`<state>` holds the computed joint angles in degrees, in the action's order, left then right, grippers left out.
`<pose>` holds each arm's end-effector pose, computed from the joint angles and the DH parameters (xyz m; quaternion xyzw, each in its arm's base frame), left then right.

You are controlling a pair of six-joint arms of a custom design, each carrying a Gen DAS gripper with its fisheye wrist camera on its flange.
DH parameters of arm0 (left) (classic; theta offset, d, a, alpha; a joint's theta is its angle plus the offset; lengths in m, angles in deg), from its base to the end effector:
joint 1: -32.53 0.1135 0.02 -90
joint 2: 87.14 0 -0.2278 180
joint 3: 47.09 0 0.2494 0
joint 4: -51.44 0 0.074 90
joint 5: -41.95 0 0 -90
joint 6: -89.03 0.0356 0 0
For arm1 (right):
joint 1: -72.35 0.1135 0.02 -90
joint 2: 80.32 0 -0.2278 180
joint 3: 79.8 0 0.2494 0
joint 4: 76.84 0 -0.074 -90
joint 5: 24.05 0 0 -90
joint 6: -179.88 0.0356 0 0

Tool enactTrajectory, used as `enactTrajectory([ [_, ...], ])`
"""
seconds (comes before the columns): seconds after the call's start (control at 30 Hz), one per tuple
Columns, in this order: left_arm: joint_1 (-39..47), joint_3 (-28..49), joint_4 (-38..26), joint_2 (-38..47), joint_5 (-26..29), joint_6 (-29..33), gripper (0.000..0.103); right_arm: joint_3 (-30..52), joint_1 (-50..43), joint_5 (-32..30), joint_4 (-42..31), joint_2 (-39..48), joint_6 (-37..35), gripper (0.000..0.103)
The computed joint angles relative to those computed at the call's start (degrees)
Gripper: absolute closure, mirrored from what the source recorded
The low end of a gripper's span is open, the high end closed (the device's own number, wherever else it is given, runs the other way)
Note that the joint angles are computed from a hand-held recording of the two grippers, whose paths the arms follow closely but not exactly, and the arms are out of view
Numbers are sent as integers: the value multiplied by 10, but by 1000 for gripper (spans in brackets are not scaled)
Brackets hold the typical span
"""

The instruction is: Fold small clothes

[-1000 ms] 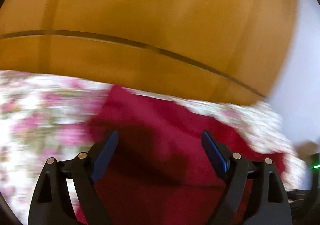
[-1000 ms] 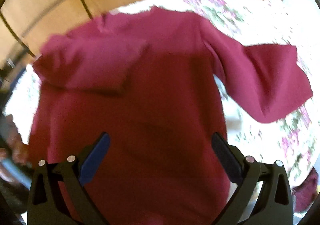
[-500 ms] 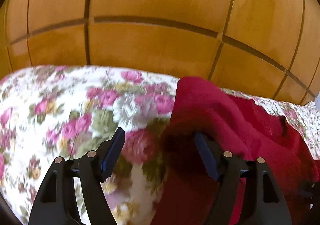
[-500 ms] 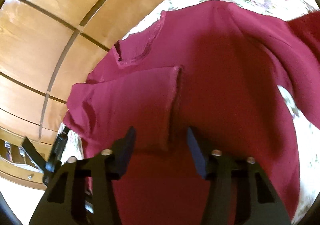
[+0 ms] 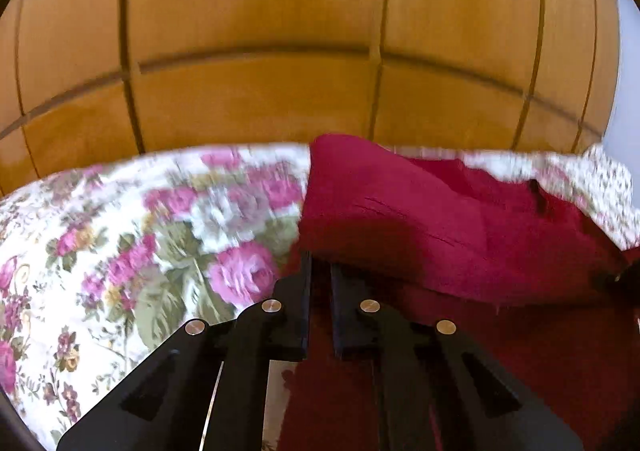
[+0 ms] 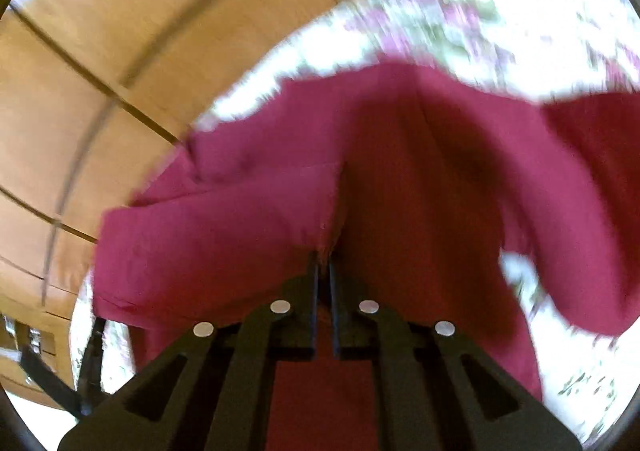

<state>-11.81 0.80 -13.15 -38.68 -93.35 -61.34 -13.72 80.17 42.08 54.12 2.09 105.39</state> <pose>0.1321 -0.0937 0.1916 -0.2077 0.8809 0.0725 0.4190 0.2692 0.0515 0.1723 0.0201 0.9567 0.2401 0.1635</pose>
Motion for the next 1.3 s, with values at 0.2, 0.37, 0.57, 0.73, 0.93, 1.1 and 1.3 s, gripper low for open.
enactTrajectory([
  [0.2, -6, -7, -108, -40, 79, -138, 66, 2, -4, 6, -12, -7, -23, 99],
  [0.37, -3, 40, -169, -66, -15, -220, 65, 5, 0, 13, -6, 2, -17, 98],
  [0.57, 120, 93, 4, 81, 40, 21, 65, 7, -11, 2, -9, 3, -27, 99],
  [0.73, 177, 39, 58, 150, 56, 46, 53, 13, -11, 2, -11, 13, -27, 99],
  [0.93, 202, 37, 34, 136, 57, 24, 29, 6, -5, 12, 2, 11, -25, 98],
  [1.1, 115, 70, -79, 103, 0, -88, 22, 19, 0, 41, -25, 0, -73, 84],
  [1.3, -66, 95, -132, 155, -45, -228, 12, 7, 3, 51, -59, -62, -80, 36],
])
